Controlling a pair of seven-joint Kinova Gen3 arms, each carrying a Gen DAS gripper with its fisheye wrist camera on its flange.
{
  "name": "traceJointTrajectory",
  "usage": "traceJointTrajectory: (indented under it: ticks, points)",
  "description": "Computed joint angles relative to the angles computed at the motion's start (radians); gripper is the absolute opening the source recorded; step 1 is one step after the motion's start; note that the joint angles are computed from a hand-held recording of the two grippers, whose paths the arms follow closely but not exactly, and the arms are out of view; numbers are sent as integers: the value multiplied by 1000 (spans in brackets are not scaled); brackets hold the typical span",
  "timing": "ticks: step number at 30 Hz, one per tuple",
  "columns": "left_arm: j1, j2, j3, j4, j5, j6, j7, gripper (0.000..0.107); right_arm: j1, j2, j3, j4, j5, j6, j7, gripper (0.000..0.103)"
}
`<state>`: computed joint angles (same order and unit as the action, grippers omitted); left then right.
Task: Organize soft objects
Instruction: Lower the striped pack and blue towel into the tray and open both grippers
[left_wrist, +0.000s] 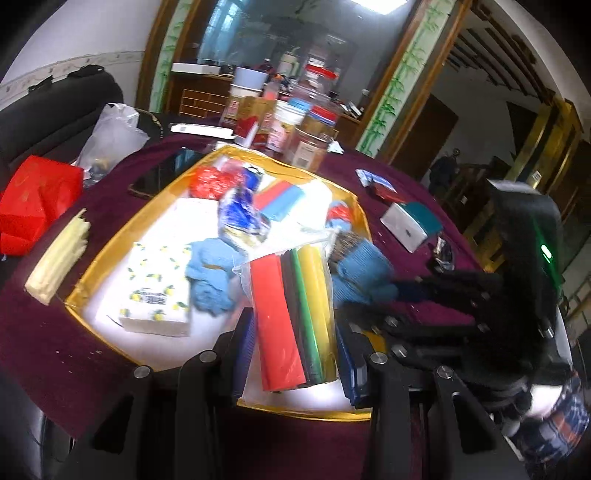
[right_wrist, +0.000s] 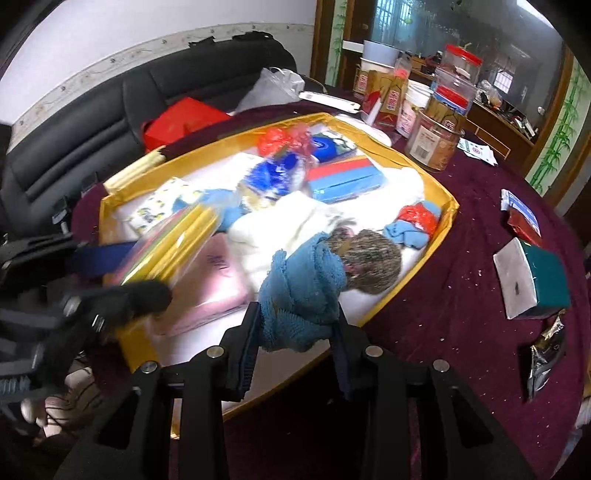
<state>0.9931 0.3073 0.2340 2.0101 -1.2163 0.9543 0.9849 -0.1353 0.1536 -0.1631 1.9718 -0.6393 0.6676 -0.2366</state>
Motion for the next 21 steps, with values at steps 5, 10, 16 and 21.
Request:
traceJointTrajectory:
  ticks: [5,10,16,21]
  points:
    - [7,35,2,-62,35,15,-86,43,5,40,-1,-44,13,35,-27,34]
    - [31,77,-22,-133,93,45,-172,43,14,84,-5,-99,28,102,-71,35]
    - [59,126,-54,-221,173,96,-290,57,28,99,-16,-115,27,123,-78,35]
    - [87,153,-80,-273,217,156,-339,63,33,97,-19,-113,19,125,-75,35]
